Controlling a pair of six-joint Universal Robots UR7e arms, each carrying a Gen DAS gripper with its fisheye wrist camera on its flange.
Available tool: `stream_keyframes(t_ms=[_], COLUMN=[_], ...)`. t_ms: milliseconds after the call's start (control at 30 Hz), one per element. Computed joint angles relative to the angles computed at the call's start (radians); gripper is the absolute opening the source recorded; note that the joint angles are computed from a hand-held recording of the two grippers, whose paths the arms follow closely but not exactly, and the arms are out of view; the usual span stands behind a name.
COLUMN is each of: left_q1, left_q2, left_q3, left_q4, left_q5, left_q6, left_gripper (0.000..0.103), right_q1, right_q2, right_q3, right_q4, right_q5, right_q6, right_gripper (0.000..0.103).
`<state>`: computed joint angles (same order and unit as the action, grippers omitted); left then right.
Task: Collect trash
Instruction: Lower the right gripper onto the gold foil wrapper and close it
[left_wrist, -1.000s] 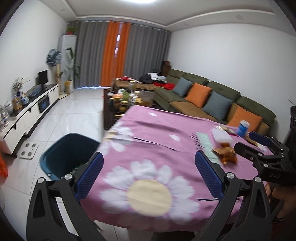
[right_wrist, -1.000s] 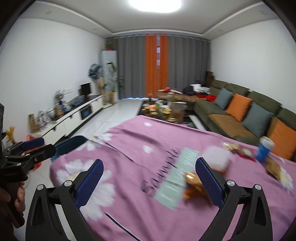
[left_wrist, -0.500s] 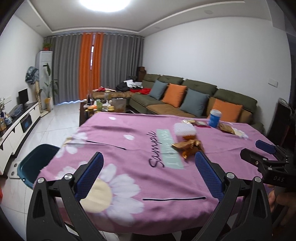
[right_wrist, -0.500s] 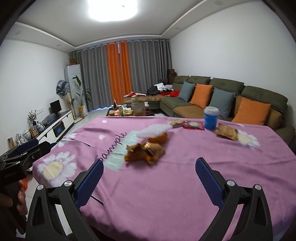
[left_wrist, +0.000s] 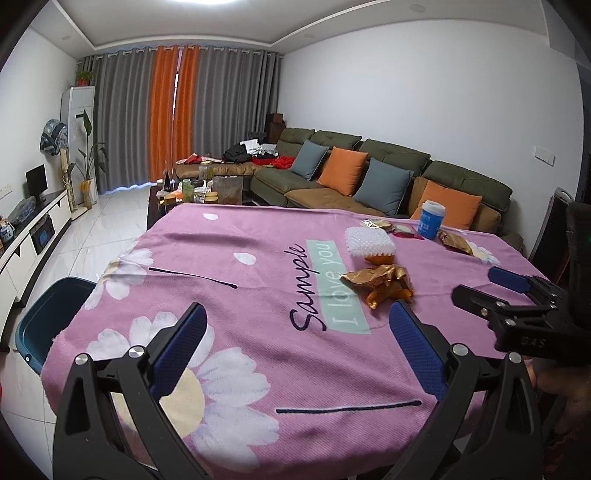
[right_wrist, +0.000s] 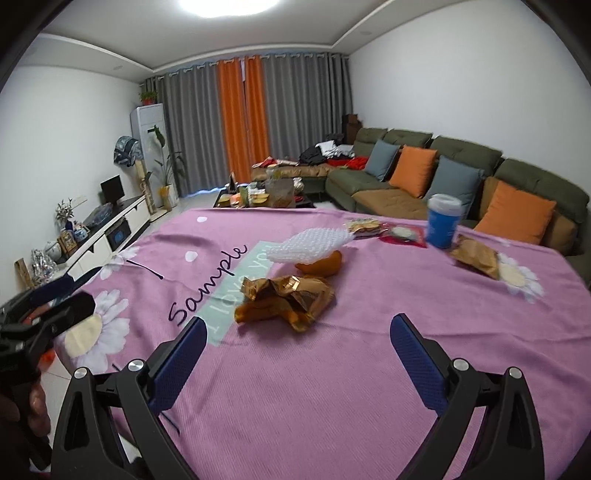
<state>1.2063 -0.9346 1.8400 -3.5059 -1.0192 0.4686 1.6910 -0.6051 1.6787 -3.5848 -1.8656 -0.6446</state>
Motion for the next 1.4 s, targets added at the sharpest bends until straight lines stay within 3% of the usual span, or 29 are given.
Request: stream_keyframes(t_ms=[500,633,767,1000,1233,1400], left_q1=[0.053,0.060,0.067,0.066,0.063,0.059], left_q2=[0.083,0.100,0.116,0.134,0.138,0.141], left_q3=[-0.169,-0.199,-0.228,-0.252,-0.251,-0.251], left_q4=[0.158,0.185,0.216,0.229,0.234,0.228], left_q5=[-0.037,-0.044,-0.054,-0.073,-0.068,-0.065], left_q6=[-0.033,-0.041,-0.048,-0.035,-0.041,-0.034], left_gripper=[0.097,0.097,0.097,0.097,0.097,0.097], right_q1=[-0.013,-0.025,-0.028,-0.030,-0.034,-0.039], right_q2=[0.141,0.149,0.150,0.154,0.151,0.140], right_q3=[-0.355,-0.397,-0.408,-0.417,-0.414,-0.402], right_q4=[0.414,0.515,0.534,0.545,0.534,0.529], right_q5=[-0.010,0.001,-0.001,-0.007,-0.006,0.023], right_q6=[0.157,0.216,0.227,0.234,0.240,0.231], right_gripper=[0.096,0.079,0.067,0.062,0.046,0.027])
